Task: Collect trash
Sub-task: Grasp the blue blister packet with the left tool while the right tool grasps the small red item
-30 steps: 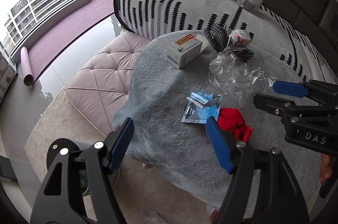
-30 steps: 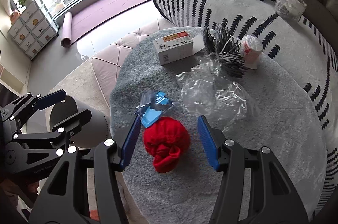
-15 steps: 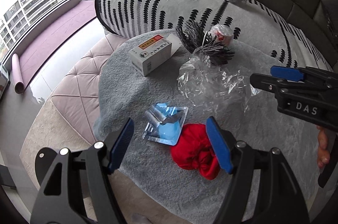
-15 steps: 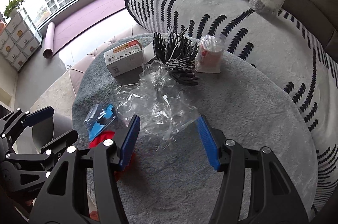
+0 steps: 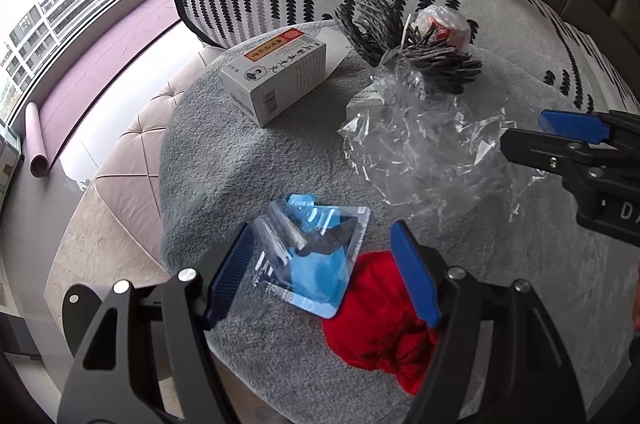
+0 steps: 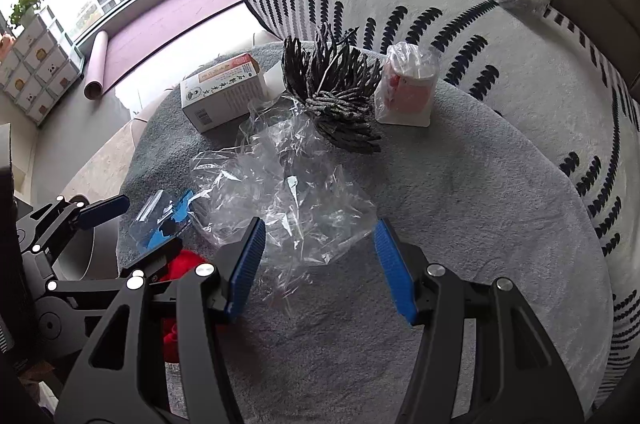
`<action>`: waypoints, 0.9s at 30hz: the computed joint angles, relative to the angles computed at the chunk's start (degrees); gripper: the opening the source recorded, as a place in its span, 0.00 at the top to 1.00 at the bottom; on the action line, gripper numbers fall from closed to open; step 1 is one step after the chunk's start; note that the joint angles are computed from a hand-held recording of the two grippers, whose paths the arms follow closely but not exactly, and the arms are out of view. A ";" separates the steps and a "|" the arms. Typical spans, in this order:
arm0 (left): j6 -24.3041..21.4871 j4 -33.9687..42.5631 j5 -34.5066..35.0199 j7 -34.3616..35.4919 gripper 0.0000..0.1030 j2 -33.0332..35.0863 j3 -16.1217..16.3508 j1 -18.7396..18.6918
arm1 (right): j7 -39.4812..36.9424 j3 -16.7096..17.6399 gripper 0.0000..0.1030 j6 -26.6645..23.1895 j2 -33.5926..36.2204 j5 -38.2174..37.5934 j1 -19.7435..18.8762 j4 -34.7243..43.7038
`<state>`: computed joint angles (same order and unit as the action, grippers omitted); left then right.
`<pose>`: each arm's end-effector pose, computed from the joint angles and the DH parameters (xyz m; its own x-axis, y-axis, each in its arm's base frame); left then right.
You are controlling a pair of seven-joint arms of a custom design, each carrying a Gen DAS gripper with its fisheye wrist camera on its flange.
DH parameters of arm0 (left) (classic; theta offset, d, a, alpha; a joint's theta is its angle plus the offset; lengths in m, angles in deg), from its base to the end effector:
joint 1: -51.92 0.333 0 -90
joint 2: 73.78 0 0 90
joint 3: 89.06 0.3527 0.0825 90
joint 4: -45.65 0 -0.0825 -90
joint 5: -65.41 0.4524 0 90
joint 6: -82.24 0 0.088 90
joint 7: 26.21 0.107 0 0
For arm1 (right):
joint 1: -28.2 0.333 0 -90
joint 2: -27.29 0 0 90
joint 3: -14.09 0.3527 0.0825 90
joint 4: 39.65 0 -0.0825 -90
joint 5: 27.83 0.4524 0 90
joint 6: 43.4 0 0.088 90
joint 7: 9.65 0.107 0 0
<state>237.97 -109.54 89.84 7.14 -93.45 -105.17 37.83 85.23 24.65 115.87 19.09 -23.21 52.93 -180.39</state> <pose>0.3863 -0.2358 0.3485 0.0998 -0.9950 -0.0022 -0.8930 -0.0886 -0.4413 0.4484 0.3136 0.3915 0.4633 -0.8833 -0.0711 -0.8082 -0.3883 -0.4428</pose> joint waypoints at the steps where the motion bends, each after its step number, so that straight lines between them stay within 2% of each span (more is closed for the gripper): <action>1: -0.14 0.09 0.04 -0.05 0.31 0.31 -0.01 0.09 | -0.39 -0.06 0.46 -0.01 0.35 0.16 0.10 0.22; 8: -1.41 0.25 0.33 -0.96 0.31 1.58 -0.17 0.14 | -1.81 -0.28 0.47 -0.42 2.07 0.60 0.60 1.39; 10: -1.26 0.22 0.68 -1.24 0.33 1.65 -0.15 0.21 | -2.74 -0.43 0.55 -0.65 2.33 1.44 0.90 1.59; 11: -1.24 0.23 0.73 -1.24 0.37 1.67 -0.10 0.18 | -3.30 -0.50 0.58 -0.80 2.34 1.95 1.05 1.63; 12: -1.11 0.23 0.69 -1.11 0.42 1.73 0.01 0.09 | -3.97 -0.59 0.66 -0.66 2.23 2.68 1.23 1.53; 16: -1.03 0.16 0.91 -1.12 0.43 1.34 -0.04 -0.03 | -6.00 -0.83 0.84 -1.05 1.86 5.13 1.71 1.50; 27: -0.69 -0.79 1.00 -1.14 0.44 -2.72 -0.11 -0.20 | -8.49 -0.47 0.87 -1.27 0.01 8.05 2.32 1.17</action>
<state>237.28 -110.33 90.84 6.00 -96.17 -105.28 37.64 76.73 24.18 114.60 19.10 -15.16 55.25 -179.22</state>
